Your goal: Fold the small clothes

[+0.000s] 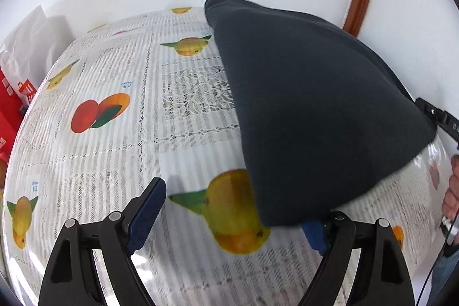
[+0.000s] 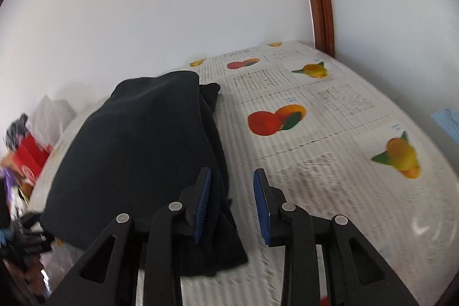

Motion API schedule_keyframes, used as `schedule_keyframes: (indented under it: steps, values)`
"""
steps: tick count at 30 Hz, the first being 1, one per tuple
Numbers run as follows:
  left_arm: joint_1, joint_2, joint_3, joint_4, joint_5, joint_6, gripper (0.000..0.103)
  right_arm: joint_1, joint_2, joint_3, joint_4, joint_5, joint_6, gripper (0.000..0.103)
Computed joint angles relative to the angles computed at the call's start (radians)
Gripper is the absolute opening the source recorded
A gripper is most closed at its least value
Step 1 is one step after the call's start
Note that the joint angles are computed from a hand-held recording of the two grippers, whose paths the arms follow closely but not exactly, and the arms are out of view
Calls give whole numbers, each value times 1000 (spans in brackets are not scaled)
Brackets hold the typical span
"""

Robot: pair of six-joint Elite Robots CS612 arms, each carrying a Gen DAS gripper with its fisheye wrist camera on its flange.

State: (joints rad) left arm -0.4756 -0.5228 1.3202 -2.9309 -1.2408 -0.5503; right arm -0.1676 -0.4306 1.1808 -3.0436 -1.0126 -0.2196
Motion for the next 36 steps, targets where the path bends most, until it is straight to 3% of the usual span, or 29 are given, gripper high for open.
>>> schedule_keyframes:
  steps: [2,4,7,9,12,15,19,22,25,29,33,36]
  values:
    - [-14,-17,27,-18,24,25,85,-6,-20,33,-55,-23,20,30]
    - [-26,-33,56,-57,44,47,85,-15,-32,53,-96,22,61,32]
    - [-32,-49,76,-91,53,51,85,-13,-42,63,-68,88,47,32]
    - [-31,-53,76,-100,50,44,85,1,-42,69,-50,55,14,32]
    - [-27,-51,63,-97,49,26,85,23,-33,74,-21,-52,-37,32]
    - [-18,-43,41,-89,39,15,85,27,-36,105,-80,-102,-89,32]
    - [-9,-24,2,-51,45,10,85,21,-49,107,-33,-93,-124,32]
    - [2,-5,-24,-17,12,-12,88,14,-54,91,15,-68,-120,32]
    - [7,13,-46,26,-7,-3,88,13,-53,64,37,-54,-97,35]
    - [19,2,-35,-16,-50,-2,87,39,-39,-5,65,-134,-116,38]
    - [27,3,-55,-28,1,11,84,64,10,-156,207,-131,-127,41]
    - [47,20,-94,-17,-56,10,84,82,61,-283,323,-117,-120,47]
